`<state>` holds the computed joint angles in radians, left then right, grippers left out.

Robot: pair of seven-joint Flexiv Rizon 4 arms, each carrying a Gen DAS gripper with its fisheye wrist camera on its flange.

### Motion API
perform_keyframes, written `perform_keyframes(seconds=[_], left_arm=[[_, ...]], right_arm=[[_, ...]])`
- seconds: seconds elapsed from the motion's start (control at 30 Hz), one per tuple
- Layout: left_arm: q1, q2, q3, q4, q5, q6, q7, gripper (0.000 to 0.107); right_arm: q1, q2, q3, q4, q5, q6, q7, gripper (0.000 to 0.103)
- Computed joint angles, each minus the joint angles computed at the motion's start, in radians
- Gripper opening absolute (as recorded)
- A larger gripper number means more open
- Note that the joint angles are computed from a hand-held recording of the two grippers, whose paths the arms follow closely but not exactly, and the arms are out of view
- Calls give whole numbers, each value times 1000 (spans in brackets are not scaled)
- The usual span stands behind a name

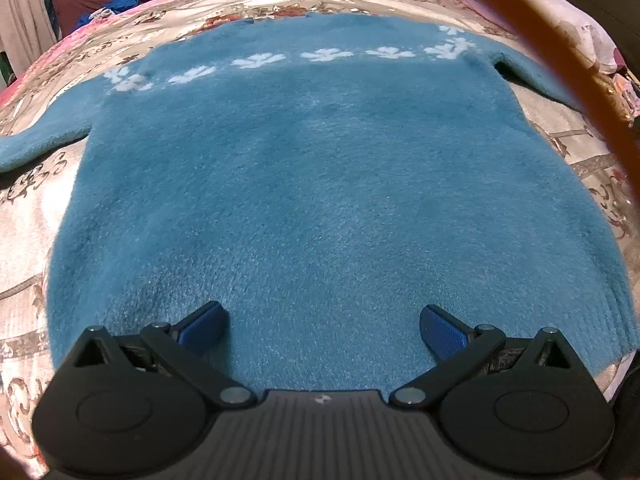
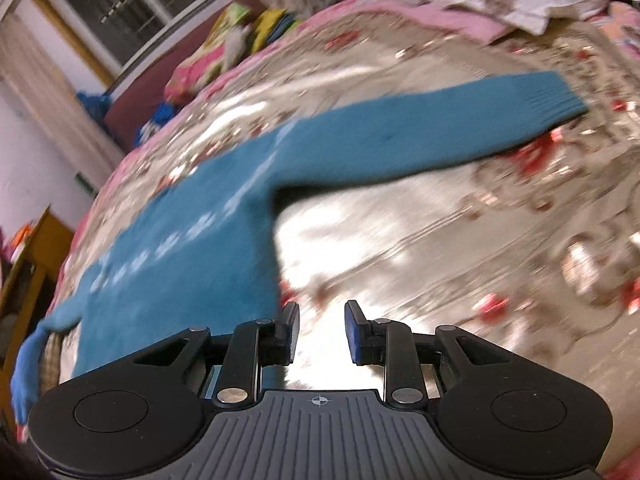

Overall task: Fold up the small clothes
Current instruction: 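Move the right gripper to a sleeve cuff and grasp it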

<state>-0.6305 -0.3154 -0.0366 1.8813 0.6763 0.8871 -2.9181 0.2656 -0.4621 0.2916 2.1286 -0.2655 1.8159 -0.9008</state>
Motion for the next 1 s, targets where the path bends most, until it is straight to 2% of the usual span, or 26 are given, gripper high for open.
perform_keyframes(seconds=[0.07,0.17,0.33,0.53,0.7,0.83,0.93,1.0], left_arm=[[1,-1,0,-1,-3,-2,0,103],[-5,-1,2,-2,7,-5,-13,103],[10,0,-6,-8,-30,-20,22,103],[-7,-12,-6,-71,11,-88,59,103],[17,-25,9,-106,28,-3,66,103],[28,-70,24,-172,41,43,123,103],[33,-103,40,-204,29,91,168,103],[32,-124,50,-222,15,119,190,103]], right_arm=[[7,-6,-31,-6,17,20,3,35],[102,-5,-155,-18,70,30,1,35],[129,-50,-237,-84,149,50,31,35],[103,-124,-268,-181,193,26,87,36],[77,-185,-260,-263,199,14,133,36],[91,-221,-284,-313,212,-22,184,36],[72,-232,-265,-313,222,7,211,34],[97,-235,-298,-309,239,26,226,34]])
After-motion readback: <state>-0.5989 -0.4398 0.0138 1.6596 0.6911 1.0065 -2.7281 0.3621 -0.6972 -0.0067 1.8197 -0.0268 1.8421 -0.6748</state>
